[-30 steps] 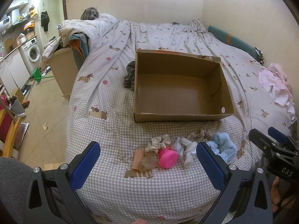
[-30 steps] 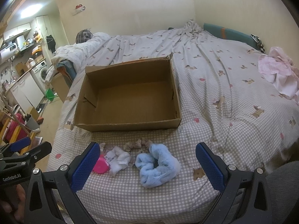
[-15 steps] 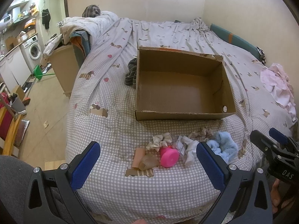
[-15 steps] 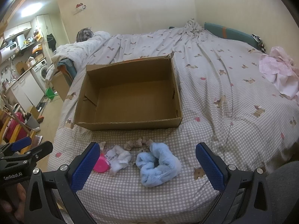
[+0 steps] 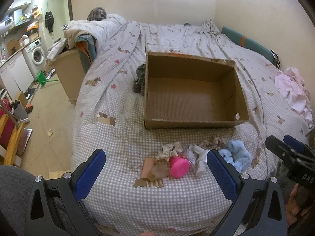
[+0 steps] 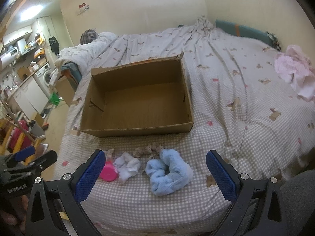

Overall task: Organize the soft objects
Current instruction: 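Reach the right gripper down and grasp the light-blue fluffy scrunchie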

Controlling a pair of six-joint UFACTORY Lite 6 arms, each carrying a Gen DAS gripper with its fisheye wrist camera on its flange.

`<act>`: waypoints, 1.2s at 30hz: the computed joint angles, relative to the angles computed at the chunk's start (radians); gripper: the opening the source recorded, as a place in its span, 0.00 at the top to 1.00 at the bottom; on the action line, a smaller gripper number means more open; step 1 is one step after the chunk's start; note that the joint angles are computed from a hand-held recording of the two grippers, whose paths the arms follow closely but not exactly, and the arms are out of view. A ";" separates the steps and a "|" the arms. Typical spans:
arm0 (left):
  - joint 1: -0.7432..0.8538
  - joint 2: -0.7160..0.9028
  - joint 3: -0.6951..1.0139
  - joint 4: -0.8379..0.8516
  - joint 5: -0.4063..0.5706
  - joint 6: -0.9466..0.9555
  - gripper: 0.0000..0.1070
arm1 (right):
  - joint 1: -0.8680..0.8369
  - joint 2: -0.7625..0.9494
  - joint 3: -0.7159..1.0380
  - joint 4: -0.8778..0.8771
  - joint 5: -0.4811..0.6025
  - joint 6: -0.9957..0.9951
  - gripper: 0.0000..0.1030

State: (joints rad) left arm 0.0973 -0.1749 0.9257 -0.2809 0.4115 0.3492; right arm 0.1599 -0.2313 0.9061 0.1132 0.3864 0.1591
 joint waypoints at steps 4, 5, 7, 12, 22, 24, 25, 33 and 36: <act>0.013 0.015 0.018 -0.006 0.021 -0.002 0.04 | -0.063 0.066 0.101 0.177 0.095 -0.178 0.00; 0.013 0.018 0.021 0.002 0.024 -0.011 0.04 | -0.082 0.089 0.132 0.204 0.124 -0.205 0.00; 0.003 0.022 0.026 0.042 0.027 -0.052 0.04 | -0.109 0.146 0.198 0.227 0.178 -0.230 0.00; -0.013 0.075 0.073 0.149 0.061 -0.151 0.04 | -0.150 0.328 0.382 0.182 0.333 -0.241 0.00; 0.037 0.417 0.483 0.198 0.303 -0.225 0.04 | -0.214 0.506 0.526 0.216 0.433 -0.343 0.00; 0.041 0.473 0.549 0.198 0.336 -0.216 0.04 | -0.239 0.516 0.507 0.264 0.415 -0.381 0.00; 0.044 0.504 0.584 0.197 0.351 -0.206 0.04 | -0.249 0.521 0.497 0.284 0.409 -0.394 0.00; 0.087 0.612 0.578 0.165 0.311 -0.180 0.04 | -0.288 0.584 0.473 0.328 0.443 -0.323 0.00; 0.081 0.626 0.579 0.171 0.299 -0.187 0.04 | -0.214 0.605 0.476 0.222 0.417 -0.259 0.00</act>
State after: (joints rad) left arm 0.1788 0.4516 1.5052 -0.1097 0.7104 0.1625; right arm -0.0541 0.3741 1.3817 0.3356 0.8031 -0.1002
